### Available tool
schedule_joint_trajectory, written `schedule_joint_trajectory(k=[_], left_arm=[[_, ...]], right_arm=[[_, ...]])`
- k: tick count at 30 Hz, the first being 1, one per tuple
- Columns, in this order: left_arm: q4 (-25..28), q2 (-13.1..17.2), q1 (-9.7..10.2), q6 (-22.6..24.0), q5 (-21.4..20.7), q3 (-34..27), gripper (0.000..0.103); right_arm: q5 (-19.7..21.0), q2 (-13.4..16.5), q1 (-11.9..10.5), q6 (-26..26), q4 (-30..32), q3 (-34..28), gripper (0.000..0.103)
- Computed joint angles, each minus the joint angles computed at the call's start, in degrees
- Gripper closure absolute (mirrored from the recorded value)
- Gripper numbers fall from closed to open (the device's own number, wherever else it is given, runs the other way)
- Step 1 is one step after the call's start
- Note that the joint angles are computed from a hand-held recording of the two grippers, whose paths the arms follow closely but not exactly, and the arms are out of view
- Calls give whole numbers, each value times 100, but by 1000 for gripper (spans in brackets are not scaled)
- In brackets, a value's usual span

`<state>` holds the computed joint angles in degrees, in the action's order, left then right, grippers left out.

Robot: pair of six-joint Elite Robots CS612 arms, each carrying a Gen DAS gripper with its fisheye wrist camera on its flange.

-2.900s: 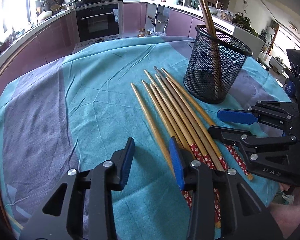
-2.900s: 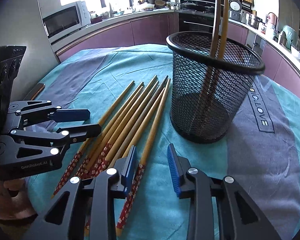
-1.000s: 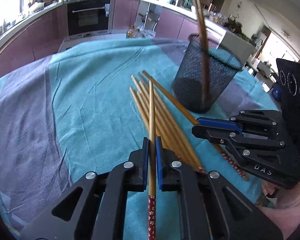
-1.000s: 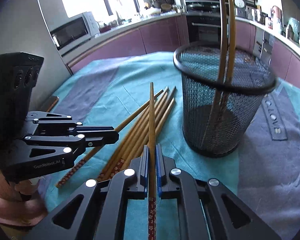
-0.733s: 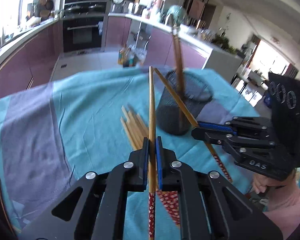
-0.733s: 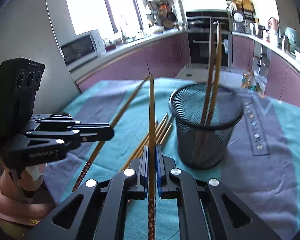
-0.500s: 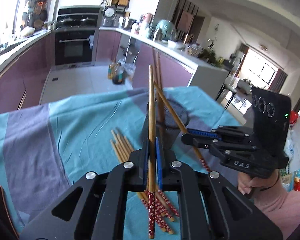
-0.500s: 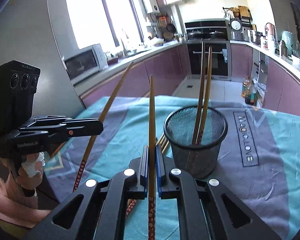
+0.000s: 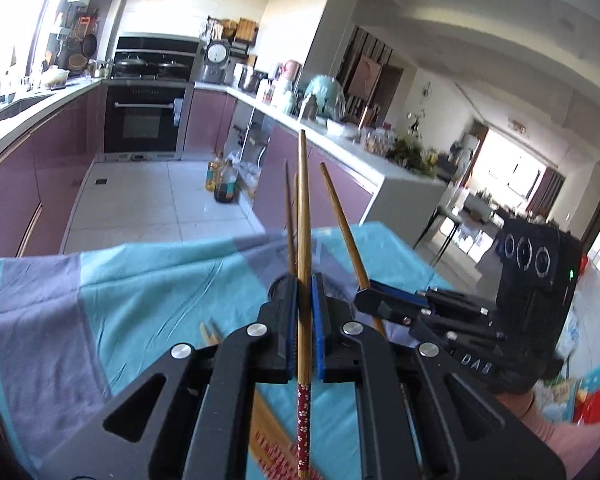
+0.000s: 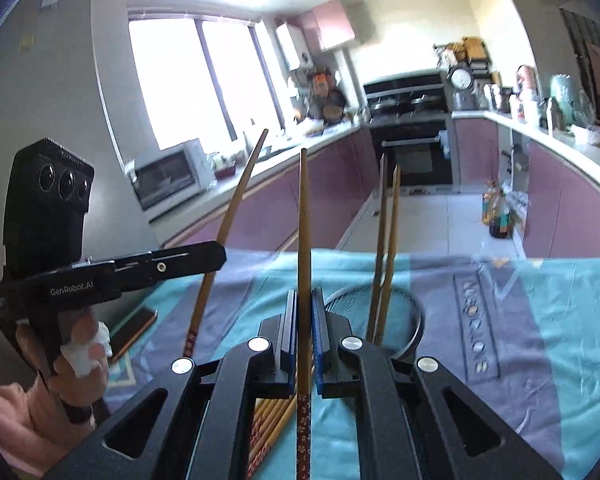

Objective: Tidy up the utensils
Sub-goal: 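Lift both held chopsticks upright and lower them into the mesh cup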

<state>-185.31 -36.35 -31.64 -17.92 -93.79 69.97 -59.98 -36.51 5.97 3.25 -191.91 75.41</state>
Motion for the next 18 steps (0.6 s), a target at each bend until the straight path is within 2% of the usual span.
schedule_joint_trajectory(k=[7, 15, 18], left_arm=[[-163, 392, -113, -117, 566, -790, 95], [-95, 898, -168, -335, 1134, -1667, 96], [11, 1057, -189, -413, 1212, -1908, 96]], right_arm=[[-557, 361, 38, 475, -752, -557, 97], [-1189, 702, 108, 649, -819, -1107, 97], [-1405, 797, 150, 626, -786, -1239, 97]])
